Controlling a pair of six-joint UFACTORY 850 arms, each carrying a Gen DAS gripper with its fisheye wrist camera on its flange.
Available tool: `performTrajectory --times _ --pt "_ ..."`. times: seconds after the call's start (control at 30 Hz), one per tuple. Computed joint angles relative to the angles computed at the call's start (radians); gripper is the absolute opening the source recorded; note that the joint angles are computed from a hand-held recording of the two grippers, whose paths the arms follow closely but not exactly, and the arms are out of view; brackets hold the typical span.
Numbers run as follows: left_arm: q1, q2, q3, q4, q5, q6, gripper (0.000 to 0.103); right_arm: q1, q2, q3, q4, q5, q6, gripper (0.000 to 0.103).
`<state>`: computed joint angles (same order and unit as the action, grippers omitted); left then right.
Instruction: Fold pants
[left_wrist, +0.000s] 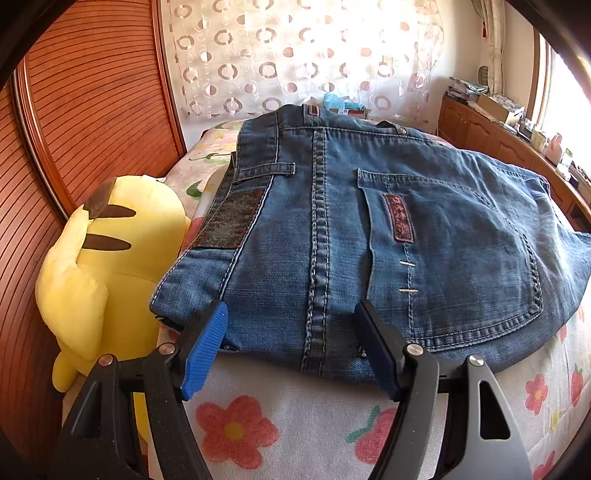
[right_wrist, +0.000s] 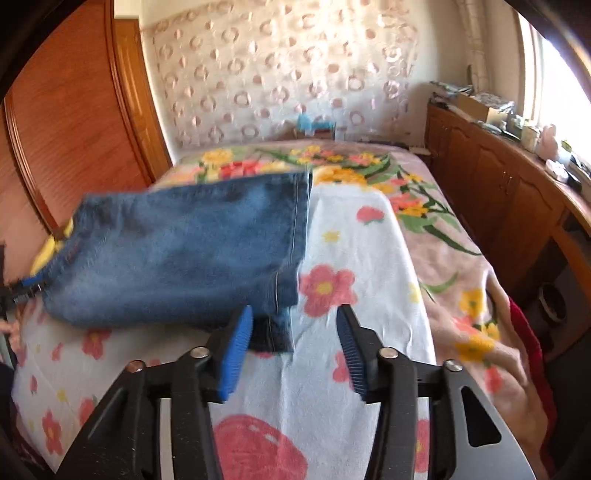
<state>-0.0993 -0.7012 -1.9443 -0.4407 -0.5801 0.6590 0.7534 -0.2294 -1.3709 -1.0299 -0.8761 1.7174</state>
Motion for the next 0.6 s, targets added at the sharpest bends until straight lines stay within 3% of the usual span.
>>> performTrajectory --times 0.07,0.13,0.43,0.6 --pt "0.0 0.001 0.003 0.006 0.002 -0.002 0.073 0.014 -0.001 -0.002 -0.056 -0.026 0.063 0.054" --pt "0.0 0.003 0.006 0.011 0.003 -0.005 0.073 0.016 -0.004 -0.005 -0.081 -0.02 0.09 0.063" --pt "0.002 0.013 0.021 0.01 0.007 0.0 0.073 -0.061 -0.09 -0.055 0.132 0.085 -0.044 0.063" --pt "0.002 0.015 0.024 0.016 0.006 -0.004 0.073 -0.069 -0.113 -0.067 0.168 0.078 -0.09 0.063"
